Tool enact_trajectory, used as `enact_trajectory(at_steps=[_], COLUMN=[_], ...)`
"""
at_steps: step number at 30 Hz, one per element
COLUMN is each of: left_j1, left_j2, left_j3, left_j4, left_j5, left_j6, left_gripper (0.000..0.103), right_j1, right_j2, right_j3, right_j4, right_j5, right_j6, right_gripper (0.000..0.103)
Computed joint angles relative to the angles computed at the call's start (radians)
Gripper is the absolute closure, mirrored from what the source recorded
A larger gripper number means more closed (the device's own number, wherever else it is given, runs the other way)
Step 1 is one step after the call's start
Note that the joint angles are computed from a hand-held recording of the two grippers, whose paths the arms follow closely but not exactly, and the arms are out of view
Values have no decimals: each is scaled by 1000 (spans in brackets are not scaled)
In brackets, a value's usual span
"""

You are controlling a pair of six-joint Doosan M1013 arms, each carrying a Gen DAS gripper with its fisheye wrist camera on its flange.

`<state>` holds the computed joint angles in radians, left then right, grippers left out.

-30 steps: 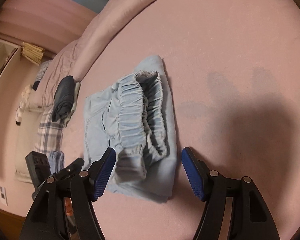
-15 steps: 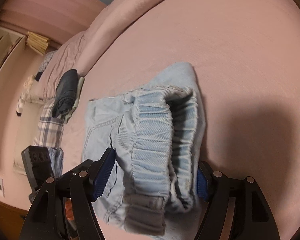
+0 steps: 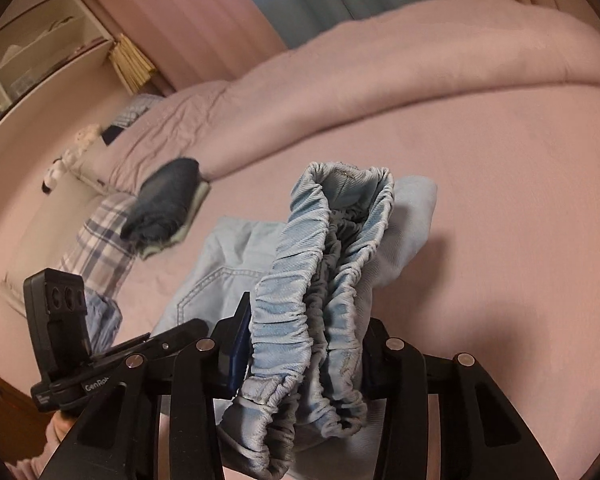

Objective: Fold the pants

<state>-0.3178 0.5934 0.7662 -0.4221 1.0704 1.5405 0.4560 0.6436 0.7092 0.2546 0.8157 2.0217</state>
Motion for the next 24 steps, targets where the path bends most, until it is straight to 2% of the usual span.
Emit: enact_trajectory(at_steps=[4, 8, 9, 11, 12, 13, 14, 18, 22, 24], left_j1=[2, -6, -9, -10, -12, -15, -17, -21, -32, -41], left_j2=[44, 99, 100, 91, 84, 85, 83, 58, 35, 33], left_j3=[-62, -128, -123, -103, -92, -92, -92, -67, -37, -39], left_j4=[50, 131, 150, 162, 186, 210, 234, 316, 383, 394], left_j5=[35, 113, 120, 108, 104, 104, 103, 83, 21, 4], left_j6=[-46, -93, -91, -78, -82, -93, -106, -134, -121, -110], left_gripper=[84, 81, 78, 65, 59, 45, 39, 29, 27, 23], right_j1=[-7, -12, -12, -9, -11, -15, -19, -27, -6, 13], right_j2=[54, 112, 132, 158, 155, 149, 144, 105, 89, 83], right_j3=[-86, -155, -185, -227, -218, -204, -194, -131, -138, -148], right_j4=[-46, -59, -65, -94, -84, -73, -63, -52, -194, -317], right_j5=[38, 104, 139, 194, 197, 195, 196, 172, 191, 205], right_j6=[28, 51, 59, 78, 77, 76, 77, 82, 114, 151], right_gripper=[57, 57, 57, 50, 48, 46, 45, 43, 39, 39])
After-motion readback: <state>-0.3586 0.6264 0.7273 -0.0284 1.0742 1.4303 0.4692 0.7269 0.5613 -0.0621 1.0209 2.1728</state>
